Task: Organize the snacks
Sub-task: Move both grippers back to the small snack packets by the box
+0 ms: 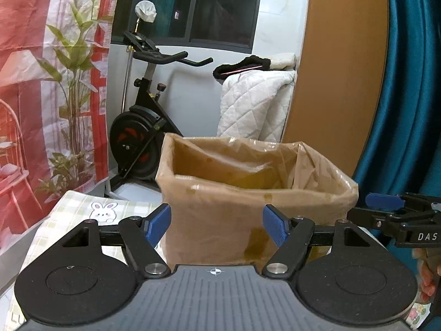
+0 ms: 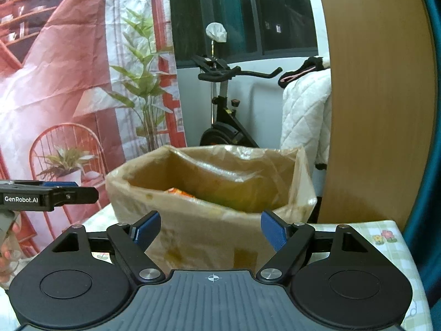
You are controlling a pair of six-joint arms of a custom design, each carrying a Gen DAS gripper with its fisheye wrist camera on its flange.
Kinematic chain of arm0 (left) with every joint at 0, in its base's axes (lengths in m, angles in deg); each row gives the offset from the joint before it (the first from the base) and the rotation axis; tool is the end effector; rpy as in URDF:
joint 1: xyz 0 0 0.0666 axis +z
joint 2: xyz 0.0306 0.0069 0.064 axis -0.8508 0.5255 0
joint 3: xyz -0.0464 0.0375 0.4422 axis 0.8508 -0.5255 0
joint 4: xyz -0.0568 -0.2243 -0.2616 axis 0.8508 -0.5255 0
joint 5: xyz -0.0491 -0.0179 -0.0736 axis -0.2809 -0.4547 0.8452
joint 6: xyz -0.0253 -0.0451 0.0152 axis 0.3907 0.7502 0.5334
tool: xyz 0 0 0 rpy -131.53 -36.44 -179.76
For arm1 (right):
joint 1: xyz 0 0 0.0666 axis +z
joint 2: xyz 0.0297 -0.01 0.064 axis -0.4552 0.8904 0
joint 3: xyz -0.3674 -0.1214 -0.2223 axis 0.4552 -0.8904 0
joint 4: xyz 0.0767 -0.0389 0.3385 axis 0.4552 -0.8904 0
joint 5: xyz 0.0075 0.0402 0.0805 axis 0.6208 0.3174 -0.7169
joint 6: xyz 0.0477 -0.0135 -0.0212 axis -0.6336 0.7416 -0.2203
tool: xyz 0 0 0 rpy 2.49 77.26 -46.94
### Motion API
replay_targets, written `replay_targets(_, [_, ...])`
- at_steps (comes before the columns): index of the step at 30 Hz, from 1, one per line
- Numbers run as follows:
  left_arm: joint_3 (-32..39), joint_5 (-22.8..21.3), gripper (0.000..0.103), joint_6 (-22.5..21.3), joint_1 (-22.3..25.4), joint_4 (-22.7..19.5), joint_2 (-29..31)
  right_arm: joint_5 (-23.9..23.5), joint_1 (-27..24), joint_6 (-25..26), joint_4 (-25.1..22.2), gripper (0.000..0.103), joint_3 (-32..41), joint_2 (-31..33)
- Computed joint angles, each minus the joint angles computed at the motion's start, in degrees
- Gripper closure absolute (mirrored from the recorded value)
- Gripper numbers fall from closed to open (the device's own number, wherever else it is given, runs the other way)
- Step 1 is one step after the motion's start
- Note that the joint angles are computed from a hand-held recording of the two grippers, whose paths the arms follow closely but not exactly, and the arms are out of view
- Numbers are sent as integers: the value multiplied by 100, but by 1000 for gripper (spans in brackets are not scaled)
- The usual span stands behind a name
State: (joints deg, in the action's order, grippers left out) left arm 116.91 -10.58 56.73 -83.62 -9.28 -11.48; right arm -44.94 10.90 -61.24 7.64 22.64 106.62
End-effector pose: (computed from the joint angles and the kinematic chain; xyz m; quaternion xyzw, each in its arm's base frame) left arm 0.3446 -0.1586 0.5025 0.0567 0.8569 -0.1200 0.4982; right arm 0.2857 0.2023 0.4893 -0.0297 0.8584 0.0478 0.5099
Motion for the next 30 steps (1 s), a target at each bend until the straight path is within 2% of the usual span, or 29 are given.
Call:
replay_targets(12, [-713, 308, 29, 626, -27, -153, -176, -117, 338, -1166, -151, 26, -921, -85])
replay_targets(14, [-821, 400, 33, 686, 13, -193, -167, -170, 400, -1349, -219, 26, -1083, -84])
replay_targets(17, [-957, 563, 36, 734, 91, -231, -140, -284, 464, -1518, -286, 34, -1278, -51])
replay_targets(22, [-1046, 820, 44, 717, 203, -199, -49, -395, 482, -1513, -282, 56, -1370, 87])
replay_targets(25, [-1113, 918, 46, 751, 195, -134, -5, -506, 377, -1371, -211, 60, -1368, 177])
replay_targets(30, [-1138, 942, 46, 784, 150, -55, 156, -542, 211, -1141, -127, 59, -1198, 621])
